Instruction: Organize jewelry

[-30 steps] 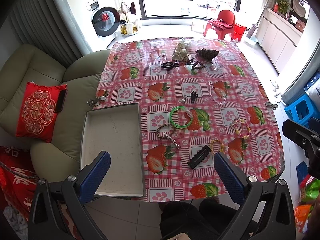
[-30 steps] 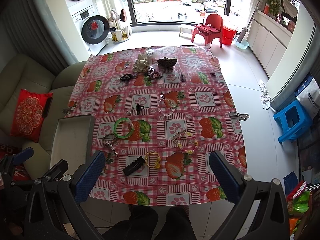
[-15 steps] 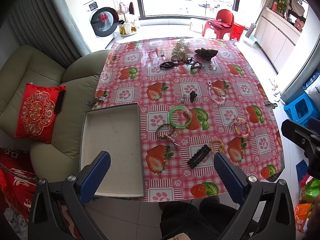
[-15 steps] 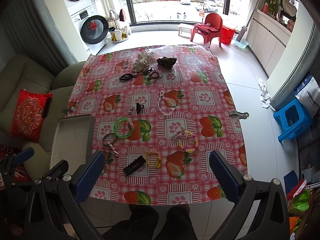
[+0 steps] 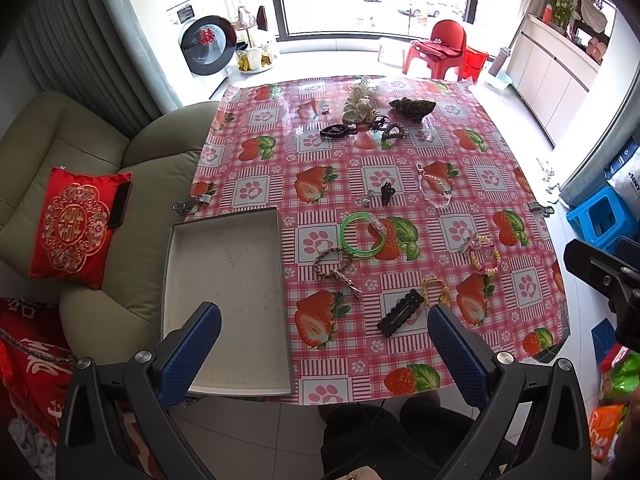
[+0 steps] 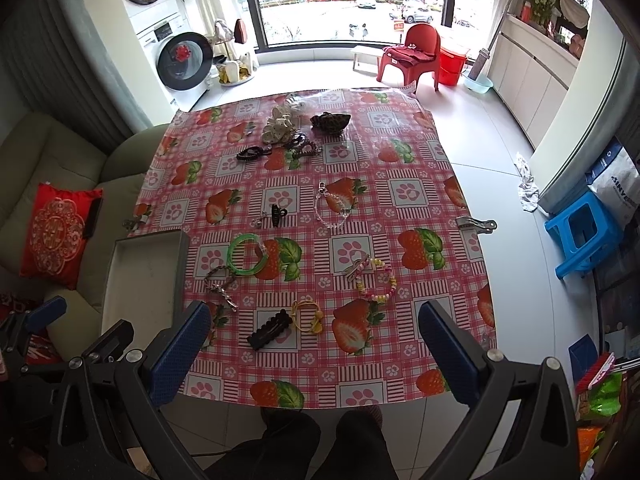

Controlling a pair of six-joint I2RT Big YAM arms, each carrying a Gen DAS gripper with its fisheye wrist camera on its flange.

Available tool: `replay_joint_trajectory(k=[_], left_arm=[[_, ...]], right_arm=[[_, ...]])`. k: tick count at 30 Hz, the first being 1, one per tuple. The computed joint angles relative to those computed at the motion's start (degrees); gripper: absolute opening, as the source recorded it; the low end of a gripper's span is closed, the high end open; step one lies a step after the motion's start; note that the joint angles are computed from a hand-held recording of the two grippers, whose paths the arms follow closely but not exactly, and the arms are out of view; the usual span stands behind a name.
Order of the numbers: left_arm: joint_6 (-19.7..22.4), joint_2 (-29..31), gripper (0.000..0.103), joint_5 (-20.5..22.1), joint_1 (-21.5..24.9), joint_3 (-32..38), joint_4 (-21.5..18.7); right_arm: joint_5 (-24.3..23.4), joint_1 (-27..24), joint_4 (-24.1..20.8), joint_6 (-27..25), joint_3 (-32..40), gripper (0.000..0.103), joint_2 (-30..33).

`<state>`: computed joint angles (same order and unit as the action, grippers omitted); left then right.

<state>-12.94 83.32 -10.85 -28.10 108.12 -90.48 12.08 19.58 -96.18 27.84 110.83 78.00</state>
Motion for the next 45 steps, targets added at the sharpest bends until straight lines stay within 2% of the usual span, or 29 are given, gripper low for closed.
replay_joint_trajectory(k=[5, 10, 16, 19, 22, 26, 31, 33, 37, 39, 42, 45], left_arm=[[0.96, -0.3, 0.103, 1.02, 1.6, -2.01, 1.57], [4.79, 0.44, 0.103, 6.17, 5.48, -4.39, 2.32], [7.04, 3.88, 0.103, 5.71, 5.73, -5.97, 3.93], [6.63, 6.42, 0.103, 6.91, 5.56, -6.11, 5.7], [6.35, 9.53, 0.103, 7.51, 5.16, -5.12, 6.63], [4.8, 14.42, 0.103, 7.3, 4.73, -2.26, 8.7], [3.35, 20.7, 0.103, 4.68, 4.66, 2.41, 10.67], [3.17, 22.45, 0.096, 4.66, 4.84, 3.68, 11.07], [3.44, 26.05, 0.094, 4.21, 5.02, 6.0, 12.09], [4.12, 27.99, 0.08, 4.64, 5.1, 7.39, 11.68], [4.26, 30.03, 0.08, 4.98, 5.13, 8.56, 10.95], [4.93, 30.92, 0.08, 5.37, 5.09, 8.5, 11.01]], right_arm=[[-1.07, -0.14, 1.17, 2.16, -2.7, 0.103, -1.02], [-3.88, -1.72, 3.81, 5.73, -6.86, 0.103, -2.22], [-7.11, -4.28, 5.69, 7.6, -13.01, 0.103, -3.48], [-9.92, -6.49, 5.22, 5.61, -14.76, 0.103, -2.4], [-9.29, -8.77, 5.23, 2.66, -15.69, 0.103, -0.49], [-11.16, -12.28, 6.75, -0.91, -15.29, 0.103, 3.28], [-11.56, -15.29, 9.6, -5.86, -11.74, 0.103, 9.86], [-11.51, -15.96, 11.09, -7.91, -9.87, 0.103, 12.82], [-11.7, -16.93, 13.11, -10.92, -6.26, 0.103, 18.53], [-11.43, -17.16, 14.13, -12.64, -4.04, 0.103, 21.72], [-10.52, -17.3, 14.65, -14.25, -1.25, 0.102, 25.5], [-9.81, -17.21, 15.07, -15.51, 0.74, 0.096, 28.6]])
